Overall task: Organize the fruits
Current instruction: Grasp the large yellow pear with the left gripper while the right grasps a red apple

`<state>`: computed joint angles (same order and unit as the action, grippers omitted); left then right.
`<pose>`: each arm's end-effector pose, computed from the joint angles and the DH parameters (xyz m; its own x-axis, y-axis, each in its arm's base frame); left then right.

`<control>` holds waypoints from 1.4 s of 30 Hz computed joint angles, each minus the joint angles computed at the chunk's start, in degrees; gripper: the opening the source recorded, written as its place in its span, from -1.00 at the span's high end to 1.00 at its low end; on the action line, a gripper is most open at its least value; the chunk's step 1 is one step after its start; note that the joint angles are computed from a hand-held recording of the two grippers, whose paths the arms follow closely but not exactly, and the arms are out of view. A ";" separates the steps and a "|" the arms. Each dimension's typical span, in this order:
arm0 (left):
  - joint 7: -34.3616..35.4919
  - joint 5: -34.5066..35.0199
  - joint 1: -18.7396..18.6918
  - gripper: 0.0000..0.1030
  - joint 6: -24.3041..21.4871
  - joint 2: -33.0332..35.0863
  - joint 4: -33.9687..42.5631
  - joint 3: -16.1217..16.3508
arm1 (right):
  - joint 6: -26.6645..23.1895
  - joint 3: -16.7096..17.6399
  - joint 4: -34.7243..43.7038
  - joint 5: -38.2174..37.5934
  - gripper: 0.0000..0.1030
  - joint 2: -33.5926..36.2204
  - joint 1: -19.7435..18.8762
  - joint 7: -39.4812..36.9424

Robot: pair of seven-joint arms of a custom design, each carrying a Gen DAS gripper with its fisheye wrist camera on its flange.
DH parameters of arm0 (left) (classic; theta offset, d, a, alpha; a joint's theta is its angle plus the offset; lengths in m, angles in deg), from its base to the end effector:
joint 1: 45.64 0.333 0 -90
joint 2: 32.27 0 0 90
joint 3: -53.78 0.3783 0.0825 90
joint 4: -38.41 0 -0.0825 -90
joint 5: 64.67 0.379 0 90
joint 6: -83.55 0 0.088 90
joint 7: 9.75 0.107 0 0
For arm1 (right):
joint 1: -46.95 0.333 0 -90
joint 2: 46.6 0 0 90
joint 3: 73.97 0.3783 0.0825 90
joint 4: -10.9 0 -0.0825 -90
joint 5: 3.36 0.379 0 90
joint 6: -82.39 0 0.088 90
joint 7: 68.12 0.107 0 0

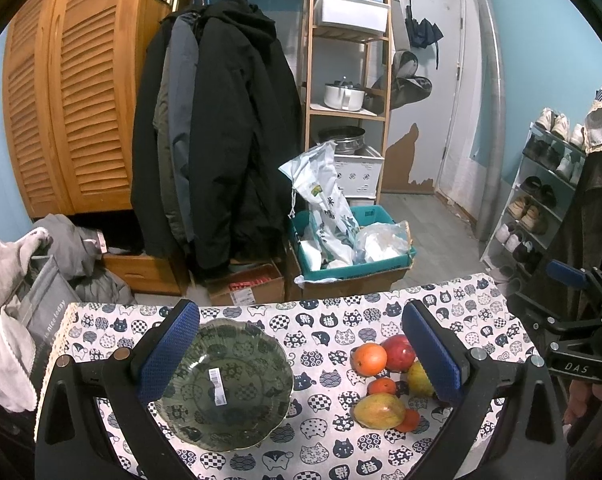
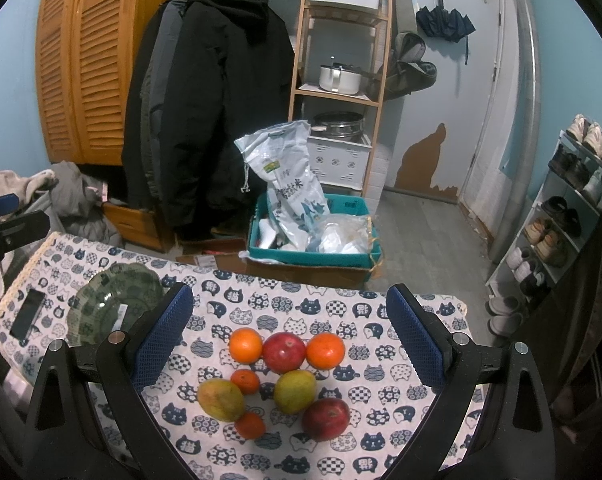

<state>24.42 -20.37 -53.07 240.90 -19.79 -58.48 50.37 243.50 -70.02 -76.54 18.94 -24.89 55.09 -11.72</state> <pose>0.6652 -0.1511 0.6203 0.1710 -0.9839 0.0520 -0.5543 -0.1397 -0.8205 0.7283 0.1263 0.6075 0.4185 -0.9051 0.0757 -0.5108 -0.3035 -0.8043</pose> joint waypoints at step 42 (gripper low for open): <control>23.94 -28.86 -0.51 -0.98 -17.85 15.32 13.65 -5.51 | -19.93 -4.91 9.58 -9.31 -0.85 9.73 -1.34 12.50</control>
